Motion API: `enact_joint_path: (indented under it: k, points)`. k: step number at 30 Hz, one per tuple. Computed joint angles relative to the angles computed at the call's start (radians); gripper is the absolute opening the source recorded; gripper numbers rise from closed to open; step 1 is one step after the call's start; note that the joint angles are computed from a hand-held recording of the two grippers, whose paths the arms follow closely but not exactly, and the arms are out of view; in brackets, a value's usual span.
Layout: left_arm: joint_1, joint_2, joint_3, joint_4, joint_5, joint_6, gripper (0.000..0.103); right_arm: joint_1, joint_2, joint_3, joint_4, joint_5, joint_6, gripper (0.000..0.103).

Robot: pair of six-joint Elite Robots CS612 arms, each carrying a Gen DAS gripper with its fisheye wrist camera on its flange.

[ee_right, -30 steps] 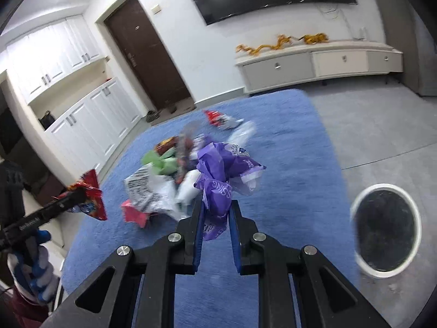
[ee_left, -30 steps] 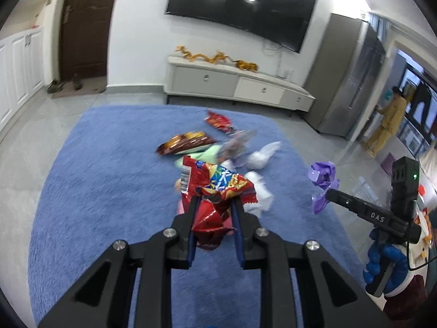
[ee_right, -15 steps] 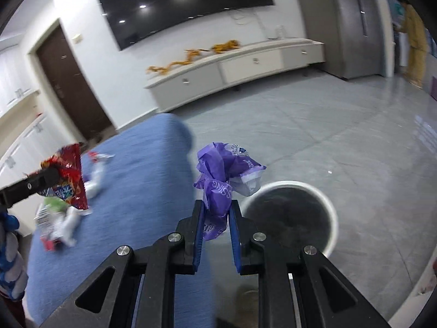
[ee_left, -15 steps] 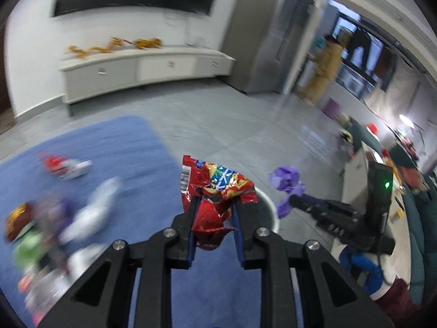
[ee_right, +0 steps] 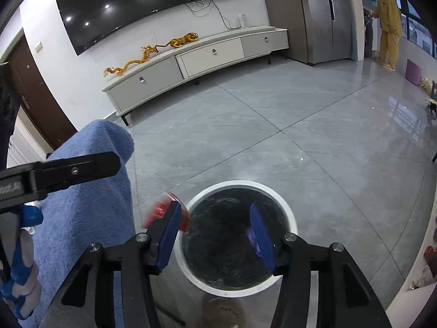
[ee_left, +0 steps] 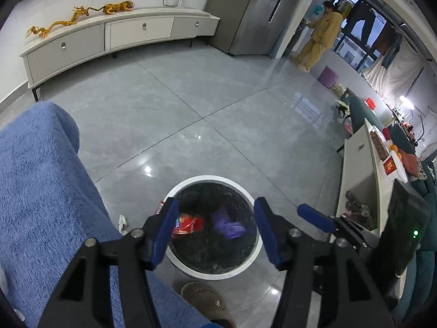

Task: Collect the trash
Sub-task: 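Carry both bags over the trash bin and open both tools to drop them, then grasp the pink wrapper with the left tool while the right tool grasps the white tissue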

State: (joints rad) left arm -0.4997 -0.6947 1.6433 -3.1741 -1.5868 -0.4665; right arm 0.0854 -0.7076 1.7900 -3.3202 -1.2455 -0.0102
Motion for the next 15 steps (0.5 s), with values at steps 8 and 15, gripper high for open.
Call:
enact_joint_path:
  k: [8, 15]
  points:
    - [-0.030, -0.064, 0.125, -0.104, 0.125, 0.052, 0.056, 0.015, -0.026, 0.050, -0.014, -0.045, -0.011, 0.051]
    - [-0.076, -0.157, 0.312, -0.311, 0.326, 0.087, 0.056, 0.044, -0.082, 0.120, -0.081, -0.031, -0.056, 0.051]
